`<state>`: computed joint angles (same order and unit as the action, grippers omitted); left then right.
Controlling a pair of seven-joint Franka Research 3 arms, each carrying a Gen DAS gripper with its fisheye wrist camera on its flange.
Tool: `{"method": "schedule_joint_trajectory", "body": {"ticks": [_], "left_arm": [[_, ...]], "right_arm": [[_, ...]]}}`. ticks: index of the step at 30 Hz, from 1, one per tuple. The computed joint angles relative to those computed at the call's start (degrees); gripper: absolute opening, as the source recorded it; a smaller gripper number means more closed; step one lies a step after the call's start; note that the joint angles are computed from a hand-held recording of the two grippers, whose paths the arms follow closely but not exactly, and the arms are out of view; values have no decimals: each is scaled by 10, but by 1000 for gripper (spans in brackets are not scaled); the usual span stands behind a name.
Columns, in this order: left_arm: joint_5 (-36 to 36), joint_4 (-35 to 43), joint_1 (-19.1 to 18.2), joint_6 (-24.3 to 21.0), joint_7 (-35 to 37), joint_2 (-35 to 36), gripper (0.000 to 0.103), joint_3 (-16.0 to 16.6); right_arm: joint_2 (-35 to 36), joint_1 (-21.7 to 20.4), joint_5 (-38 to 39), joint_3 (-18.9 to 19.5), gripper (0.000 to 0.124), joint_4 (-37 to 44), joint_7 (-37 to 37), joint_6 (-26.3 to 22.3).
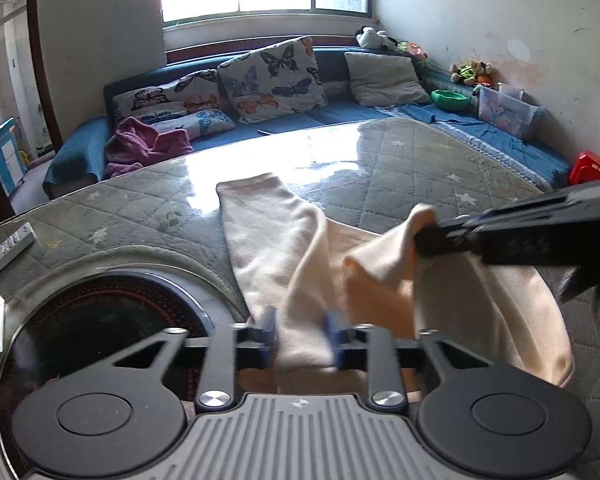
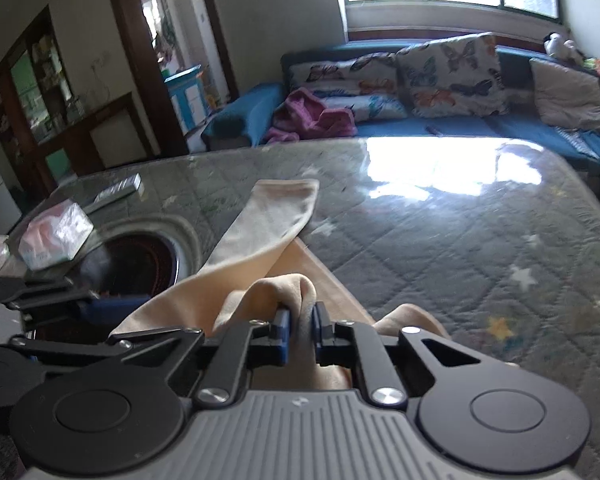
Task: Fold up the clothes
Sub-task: 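Grasp the sweatshirt edge with the left tool while the right tool grasps another edge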
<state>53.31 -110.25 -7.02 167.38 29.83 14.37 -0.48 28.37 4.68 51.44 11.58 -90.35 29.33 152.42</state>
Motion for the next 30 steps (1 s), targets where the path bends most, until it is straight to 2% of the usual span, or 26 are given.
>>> {"method": "schedule_joint_trajectory", "body": {"ticks": [2,8,13,18,26,30], "left_arm": [[9,-4,-1,12,-7,-2,10,4],[108,-31,-6,28,-110,-33,7,25],[204,-79,19,31,-222,-86,7,17],[249,-159,59,21,-293,-163,6,-7],[192,-313,112,25,-263,-305,6,-45],[94,-386,91,27,-170,-365,6,-41]], "right_arm": [[-17,-12,28,10,10,-19,-27,15],[-83,-38,152,14,10,-84,-116,43],[-142,-41,258,-12,10,-142,-191,54],[-186,-32,321,-53,10,-189,-226,49],[-235,-19,365,-105,10,-252,-247,31],[-261,-19,354,-121,10,-293,-238,25]]}}
